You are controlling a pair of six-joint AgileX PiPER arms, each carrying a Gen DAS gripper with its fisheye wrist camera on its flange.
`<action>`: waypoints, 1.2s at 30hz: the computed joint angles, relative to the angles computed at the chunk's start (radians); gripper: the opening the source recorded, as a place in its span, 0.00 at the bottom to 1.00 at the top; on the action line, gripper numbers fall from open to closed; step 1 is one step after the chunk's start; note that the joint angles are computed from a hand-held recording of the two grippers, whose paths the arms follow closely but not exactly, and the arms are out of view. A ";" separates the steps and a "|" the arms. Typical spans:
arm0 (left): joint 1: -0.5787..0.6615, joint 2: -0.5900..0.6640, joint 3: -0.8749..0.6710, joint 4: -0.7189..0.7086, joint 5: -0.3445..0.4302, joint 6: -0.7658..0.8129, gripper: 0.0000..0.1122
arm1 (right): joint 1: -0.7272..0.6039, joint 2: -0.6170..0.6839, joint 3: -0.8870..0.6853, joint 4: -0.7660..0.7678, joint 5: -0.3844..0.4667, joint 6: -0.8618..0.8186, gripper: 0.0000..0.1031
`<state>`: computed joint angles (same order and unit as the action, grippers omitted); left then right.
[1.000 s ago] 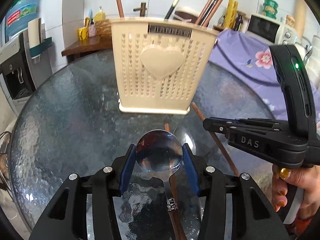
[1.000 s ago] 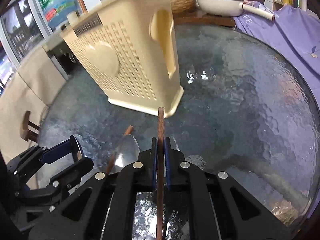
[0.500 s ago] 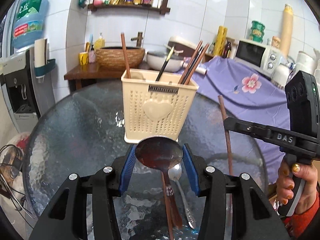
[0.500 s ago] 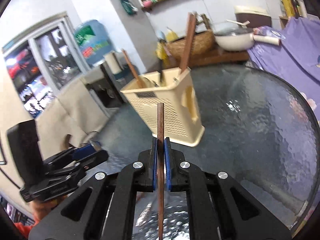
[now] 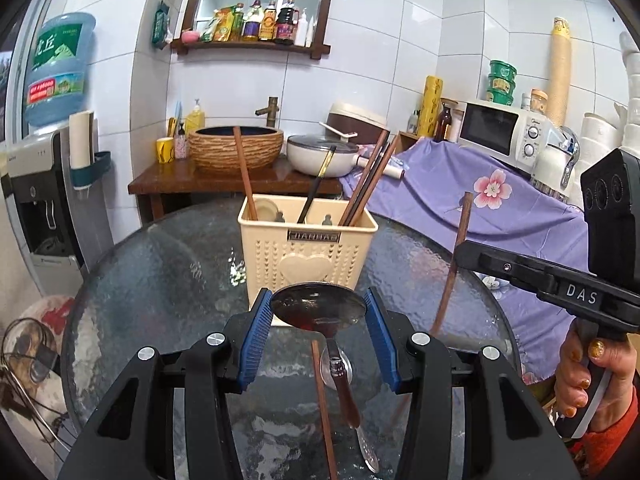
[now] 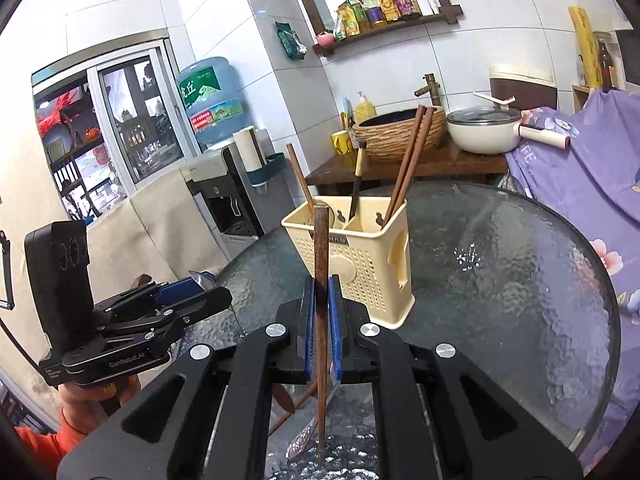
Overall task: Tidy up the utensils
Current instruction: 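Carry the chopstick over the caddy with the right gripper while the left carries the spoon, then lower the chopstick and spoon into the caddy with both grippers and release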
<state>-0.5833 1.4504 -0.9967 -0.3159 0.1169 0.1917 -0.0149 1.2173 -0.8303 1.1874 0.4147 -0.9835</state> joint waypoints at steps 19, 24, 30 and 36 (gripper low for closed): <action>0.102 0.116 -0.418 0.048 0.241 0.014 0.41 | -0.004 0.109 -0.481 -0.397 0.171 0.385 0.07; 0.116 0.257 -0.728 0.197 0.372 -0.144 0.41 | 0.004 0.243 -0.799 -0.596 0.265 0.608 0.07; 0.093 0.441 -1.009 0.372 0.459 -0.322 0.41 | 0.027 0.412 -1.089 -0.837 0.291 0.844 0.07; 0.082 0.526 -1.016 0.379 0.458 -0.343 0.41 | 0.014 0.467 -0.989 -0.802 0.217 0.834 0.07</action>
<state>-0.5015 1.9765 -2.0129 0.0628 0.5752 -0.1517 -0.0011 1.6840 -1.8192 0.3851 0.6316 -0.1499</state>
